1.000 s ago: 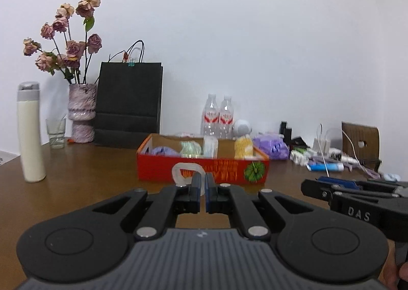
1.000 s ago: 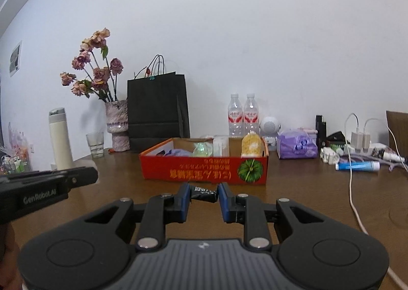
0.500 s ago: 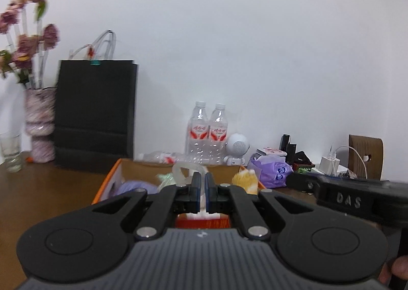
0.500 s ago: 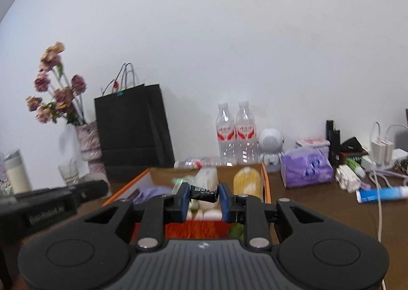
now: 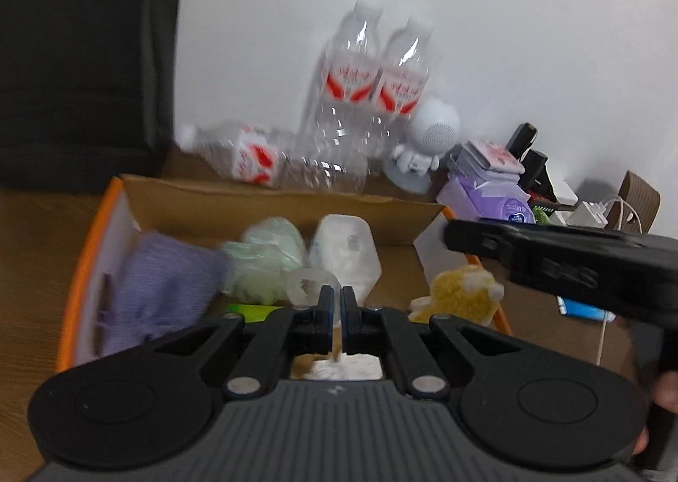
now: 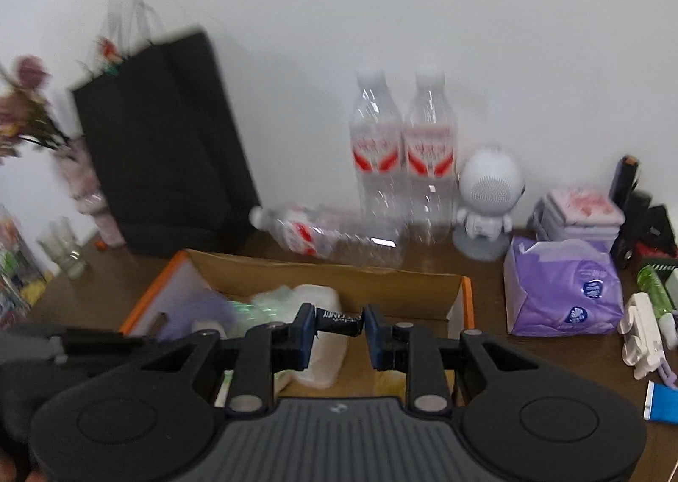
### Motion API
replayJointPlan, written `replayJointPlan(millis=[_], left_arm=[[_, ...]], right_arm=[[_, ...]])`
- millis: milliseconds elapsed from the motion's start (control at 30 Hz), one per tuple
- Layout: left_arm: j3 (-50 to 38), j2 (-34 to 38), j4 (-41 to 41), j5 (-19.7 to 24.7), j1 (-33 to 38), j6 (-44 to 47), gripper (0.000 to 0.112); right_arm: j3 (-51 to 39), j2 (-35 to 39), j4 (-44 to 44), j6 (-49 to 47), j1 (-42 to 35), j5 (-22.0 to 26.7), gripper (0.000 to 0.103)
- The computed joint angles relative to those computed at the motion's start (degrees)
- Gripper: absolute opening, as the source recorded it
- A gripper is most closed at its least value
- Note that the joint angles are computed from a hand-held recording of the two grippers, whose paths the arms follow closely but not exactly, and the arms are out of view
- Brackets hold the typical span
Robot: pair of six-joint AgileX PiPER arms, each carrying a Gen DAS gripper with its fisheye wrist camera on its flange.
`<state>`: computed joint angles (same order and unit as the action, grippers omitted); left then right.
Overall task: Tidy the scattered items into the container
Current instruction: 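Carry the clip and black item over the box with both tools, then open both tools to drop the clip and black item into the box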
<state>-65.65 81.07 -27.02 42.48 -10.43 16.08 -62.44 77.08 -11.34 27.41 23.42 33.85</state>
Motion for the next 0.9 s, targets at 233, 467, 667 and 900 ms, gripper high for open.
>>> replayJointPlan(millis=[233,467,667,900], left_arm=[[-16.6,13.7,2.7,4.4,-6.0,-7.9,0.003],[-29.3,26.4,6.3,8.4,-8.6,-16.1,0.003],[-28.4,27.2,10.4,6.1,-8.7,-17.5,0.008],[-30.6,25.4,8.2,10.3,-5.2,-15.0,0.059]], right_arm=[[-17.8,16.7,17.0,-15.3,-12.1,13.8,0.024],[-21.4,21.6,17.7,-16.6,-16.4,18.0,0.024],[-21.6,24.1,21.5,-20.5,-17.4,17.1,0.026],[-24.2,26.1,22.0,-18.5,-17.7,19.0,0.042]])
